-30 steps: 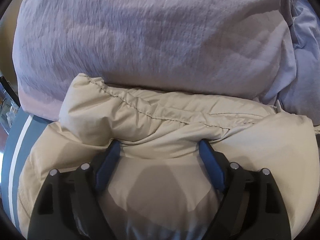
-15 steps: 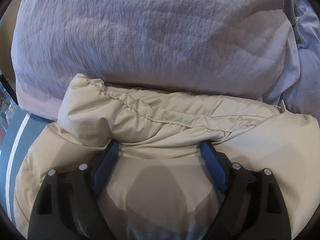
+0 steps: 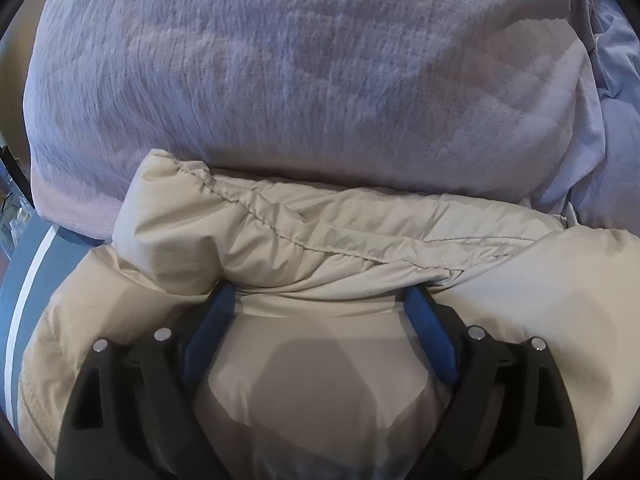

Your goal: Fold large clothes

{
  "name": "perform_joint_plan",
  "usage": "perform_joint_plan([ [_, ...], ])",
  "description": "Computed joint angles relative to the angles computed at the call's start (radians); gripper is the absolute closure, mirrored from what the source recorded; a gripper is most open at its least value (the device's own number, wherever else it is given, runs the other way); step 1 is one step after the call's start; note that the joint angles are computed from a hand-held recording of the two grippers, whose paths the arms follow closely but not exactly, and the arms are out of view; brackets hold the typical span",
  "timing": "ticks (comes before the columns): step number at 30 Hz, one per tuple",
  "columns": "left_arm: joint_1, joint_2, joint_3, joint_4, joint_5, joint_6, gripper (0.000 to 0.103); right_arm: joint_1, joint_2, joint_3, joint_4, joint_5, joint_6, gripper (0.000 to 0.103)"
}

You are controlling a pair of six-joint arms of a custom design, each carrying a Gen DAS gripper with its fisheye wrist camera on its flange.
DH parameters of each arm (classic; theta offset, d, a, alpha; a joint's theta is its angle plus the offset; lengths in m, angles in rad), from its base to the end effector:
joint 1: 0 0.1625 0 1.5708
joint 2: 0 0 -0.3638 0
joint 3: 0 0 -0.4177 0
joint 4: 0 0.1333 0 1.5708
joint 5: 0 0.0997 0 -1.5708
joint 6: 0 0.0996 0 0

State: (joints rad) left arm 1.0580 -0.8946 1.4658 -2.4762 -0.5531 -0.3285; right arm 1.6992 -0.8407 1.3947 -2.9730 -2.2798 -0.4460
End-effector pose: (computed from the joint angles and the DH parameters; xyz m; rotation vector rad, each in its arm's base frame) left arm -0.1487 -0.7086 0.2037 -0.0037 2.2095 -0.8398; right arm 0.1601 -0.7058 0.2386 0.2693 -2.2034 0.8479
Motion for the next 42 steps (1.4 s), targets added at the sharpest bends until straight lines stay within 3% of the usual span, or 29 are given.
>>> perform_joint_plan([
  [9,0.007,0.027,-0.014,-0.033,0.003,0.022,0.016,-0.018,0.014,0.033,-0.086,0.018,-0.037,0.062],
  [13,0.008,0.031,-0.022,-0.008,0.000,0.012,0.016,-0.015,0.014,0.014,-0.031,0.025,-0.004,0.062],
  [17,-0.012,-0.023,0.006,0.109,-0.009,-0.067,0.017,-0.005,-0.043,0.027,0.097,0.036,0.110,0.057],
  [19,-0.024,-0.065,0.044,0.109,-0.020,-0.072,0.017,0.002,-0.082,0.065,0.094,0.041,0.134,0.043],
  [20,-0.031,-0.089,0.068,0.105,-0.022,-0.074,0.017,0.005,-0.109,0.094,0.086,0.045,0.142,0.041],
  [26,-0.075,-0.286,0.251,0.113,0.011,-0.141,0.017,0.007,-0.260,0.245,0.093,0.048,0.226,0.035],
  [27,-0.077,-0.310,0.270,0.128,0.014,-0.159,0.017,0.004,-0.283,0.265,0.109,0.049,0.252,0.030],
  [32,-0.074,-0.430,0.358,0.228,0.014,-0.288,0.017,-0.027,-0.384,0.339,0.221,0.067,0.373,0.030],
  [37,-0.060,-0.519,0.409,0.304,-0.051,-0.406,0.017,-0.062,-0.452,0.395,0.320,0.124,0.498,0.028],
  [42,-0.035,-0.555,0.451,0.271,-0.158,-0.467,0.017,-0.101,-0.475,0.408,0.371,0.225,0.594,0.026],
])
